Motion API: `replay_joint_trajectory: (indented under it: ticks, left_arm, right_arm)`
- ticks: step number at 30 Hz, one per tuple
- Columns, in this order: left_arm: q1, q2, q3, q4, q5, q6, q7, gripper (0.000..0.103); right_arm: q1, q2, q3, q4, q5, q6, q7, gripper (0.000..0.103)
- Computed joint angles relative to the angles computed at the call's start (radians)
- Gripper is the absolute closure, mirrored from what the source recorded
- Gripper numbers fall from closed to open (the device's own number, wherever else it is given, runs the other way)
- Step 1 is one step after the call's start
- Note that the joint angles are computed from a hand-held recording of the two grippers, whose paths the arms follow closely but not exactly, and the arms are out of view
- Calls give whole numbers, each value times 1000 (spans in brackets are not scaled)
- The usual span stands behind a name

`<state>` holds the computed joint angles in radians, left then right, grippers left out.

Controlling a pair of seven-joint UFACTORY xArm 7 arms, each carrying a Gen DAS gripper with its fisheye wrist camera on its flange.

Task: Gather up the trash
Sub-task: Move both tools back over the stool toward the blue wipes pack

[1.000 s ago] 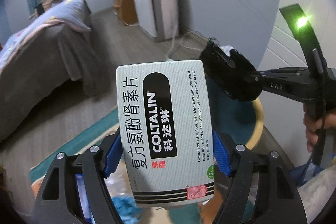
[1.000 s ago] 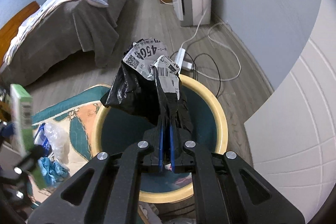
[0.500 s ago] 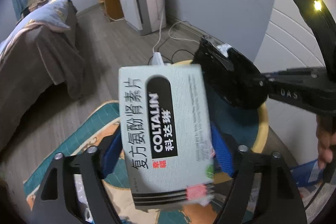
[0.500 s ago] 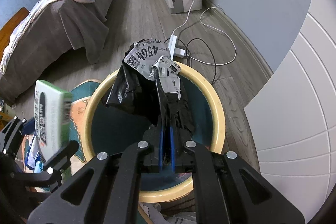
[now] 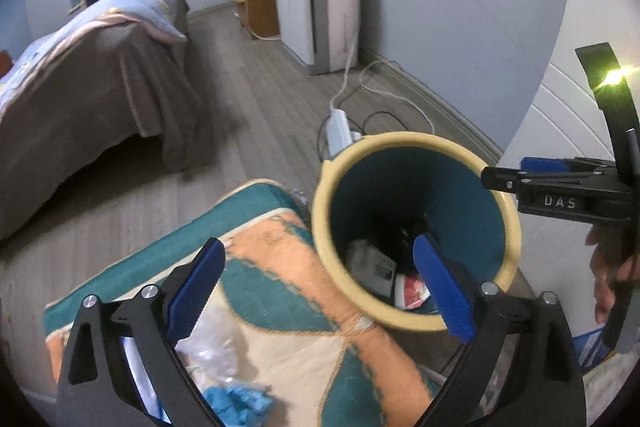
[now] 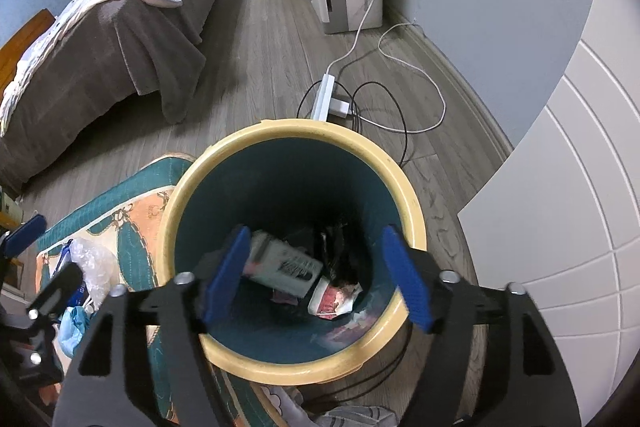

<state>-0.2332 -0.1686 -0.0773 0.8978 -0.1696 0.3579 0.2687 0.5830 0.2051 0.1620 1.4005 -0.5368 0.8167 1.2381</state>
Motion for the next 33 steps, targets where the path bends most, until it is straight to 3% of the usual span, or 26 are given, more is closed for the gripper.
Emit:
replay_joint_trajectory:
  ticks: [4,13,26,29,33]
  left_arm:
    - [15,-77,18,-48,5,5,-10,7]
    - [77,-271,81,-155,27,45,-12,6]
    - [255,-447,200,-241,77,132,29,6]
    - [301,-469,227,-257,87,138,47,5]
    - [351,-483,248,-278,95,136,65,5]
  right_arm:
    - [17,-3,1,17,-41,19,15,5]
    - [74,47,9,119,-96,113,-23,6]
    - [182,159,-6,329,-85,169,-109,6]
    - [222,206,-15,404,-79,168,-101,6]
    - [301,338,-38,603,-75,221,-174,6]
